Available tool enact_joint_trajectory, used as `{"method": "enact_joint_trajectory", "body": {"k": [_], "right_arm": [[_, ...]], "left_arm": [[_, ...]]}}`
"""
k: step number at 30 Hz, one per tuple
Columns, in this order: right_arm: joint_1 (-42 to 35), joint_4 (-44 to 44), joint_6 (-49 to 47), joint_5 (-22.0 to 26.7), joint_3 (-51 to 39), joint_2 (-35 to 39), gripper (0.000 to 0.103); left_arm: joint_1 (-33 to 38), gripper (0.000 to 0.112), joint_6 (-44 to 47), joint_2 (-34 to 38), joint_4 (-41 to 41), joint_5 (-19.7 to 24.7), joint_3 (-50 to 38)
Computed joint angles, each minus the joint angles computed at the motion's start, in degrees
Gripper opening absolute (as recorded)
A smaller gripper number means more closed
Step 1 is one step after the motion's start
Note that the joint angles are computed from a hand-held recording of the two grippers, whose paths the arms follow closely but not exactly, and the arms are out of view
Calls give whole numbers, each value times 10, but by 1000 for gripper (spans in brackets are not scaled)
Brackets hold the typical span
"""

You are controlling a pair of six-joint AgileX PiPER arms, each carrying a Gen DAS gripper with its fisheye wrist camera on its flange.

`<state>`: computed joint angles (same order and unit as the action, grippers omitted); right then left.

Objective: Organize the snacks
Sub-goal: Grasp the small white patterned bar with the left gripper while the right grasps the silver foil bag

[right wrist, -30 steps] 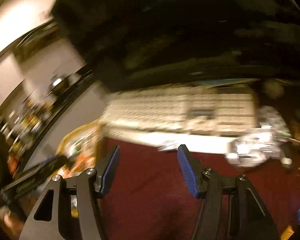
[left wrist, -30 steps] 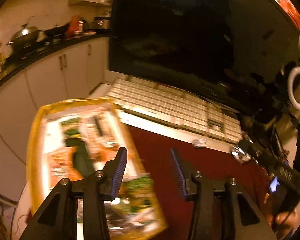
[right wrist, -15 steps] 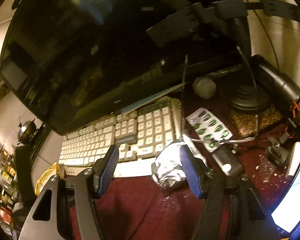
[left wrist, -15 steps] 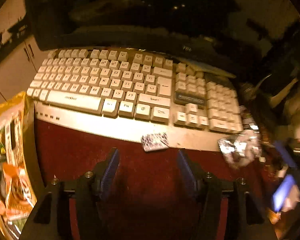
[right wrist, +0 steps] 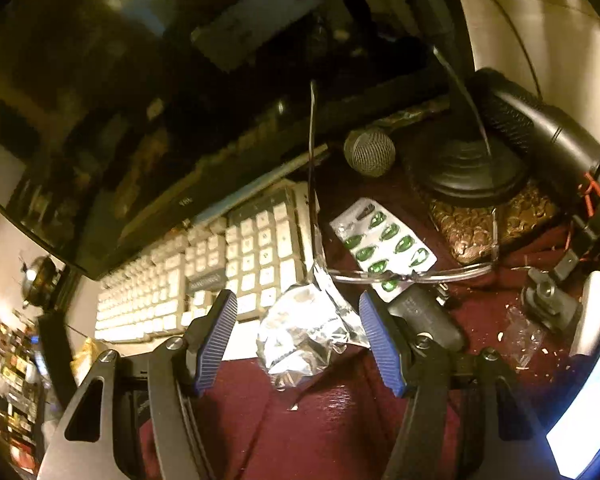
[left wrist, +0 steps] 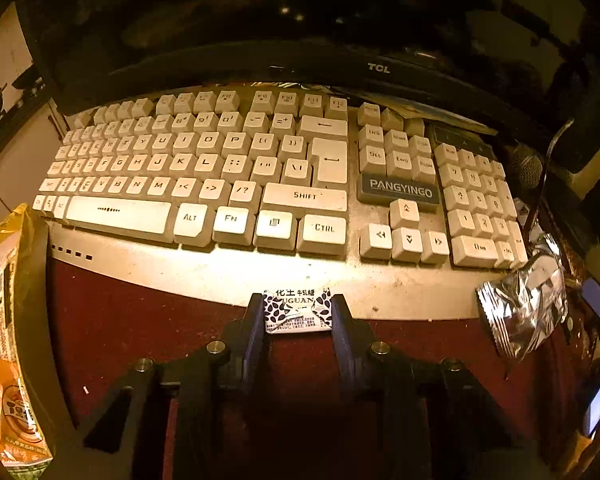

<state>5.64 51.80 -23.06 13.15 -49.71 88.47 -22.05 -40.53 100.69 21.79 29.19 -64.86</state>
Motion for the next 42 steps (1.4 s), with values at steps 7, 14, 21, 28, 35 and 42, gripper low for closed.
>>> {"method": "enact_joint_trajectory", "body": {"k": [7, 14, 21, 28, 35, 42], "right_arm": [[19, -100, 85, -4, -22, 30, 63], [39, -41, 3, 36, -21, 31, 69], [30, 179, -220, 52, 4, 4, 71], [16, 162, -188, 79, -23, 58, 71], [1, 172, -215, 246, -22, 58, 71], [51, -33, -84, 165, -10, -24, 71]], "left_arm": [[-6, 34, -22, -93, 23, -31, 83], [29, 34, -5, -120, 6, -58, 109], [52, 34, -23, -140, 24, -70, 115], [56, 34, -18, -138, 23, -70, 110], [58, 34, -58, -137, 56, -72, 112], [78, 34, -56, -144, 46, -77, 115]]}}
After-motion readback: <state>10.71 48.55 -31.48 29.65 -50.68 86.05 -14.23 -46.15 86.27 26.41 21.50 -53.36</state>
